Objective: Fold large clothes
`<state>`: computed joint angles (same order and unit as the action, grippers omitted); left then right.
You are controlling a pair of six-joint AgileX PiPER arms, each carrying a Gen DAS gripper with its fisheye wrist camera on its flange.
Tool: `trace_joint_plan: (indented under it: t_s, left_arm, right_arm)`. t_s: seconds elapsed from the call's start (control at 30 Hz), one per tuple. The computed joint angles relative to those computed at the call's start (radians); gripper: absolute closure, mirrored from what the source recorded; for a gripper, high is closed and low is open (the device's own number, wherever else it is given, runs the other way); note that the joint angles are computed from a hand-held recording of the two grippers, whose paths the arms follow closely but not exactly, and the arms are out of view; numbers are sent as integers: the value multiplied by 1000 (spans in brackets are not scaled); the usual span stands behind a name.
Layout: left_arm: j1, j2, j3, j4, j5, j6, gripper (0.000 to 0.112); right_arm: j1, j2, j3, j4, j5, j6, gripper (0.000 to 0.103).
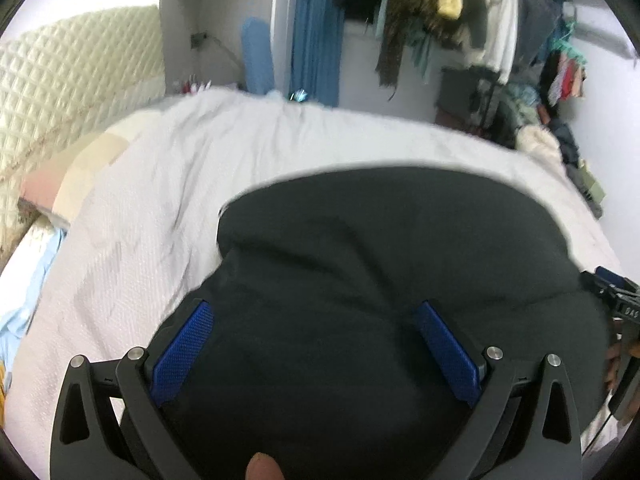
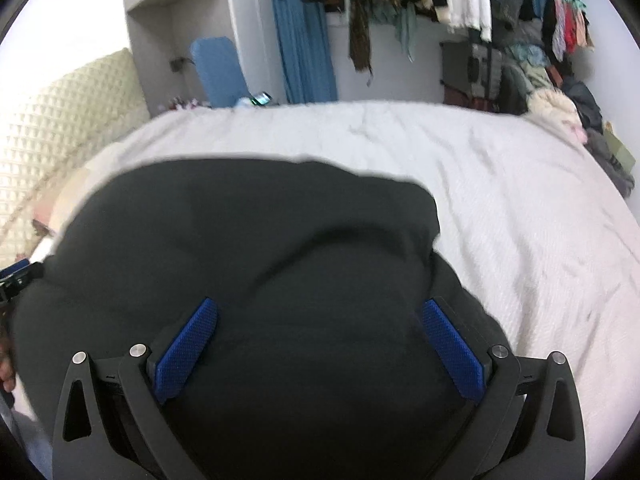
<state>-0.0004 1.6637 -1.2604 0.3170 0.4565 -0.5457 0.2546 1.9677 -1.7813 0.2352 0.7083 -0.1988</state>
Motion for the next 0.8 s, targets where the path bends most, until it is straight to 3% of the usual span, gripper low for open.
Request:
trace_joint_plan:
  t_s: [0.3,0.43,0.57,0.8]
  left_arm:
    - [-171,-203,-83,107,143,-97,10]
    - [-298,-270,-167,187,293,-151,10]
    - [-491,-314,-241,384,495,-278,10]
    - [-832,-402,-312,565,757,-447,10]
  right_arm:
    - [34,-204,-42,38,44,-3,0]
    - [32,-330,-15,97,56,-44,0]
    - [19,-448,-5,122,80,-38,0]
    - [20,-623,43,125,131,-50,0]
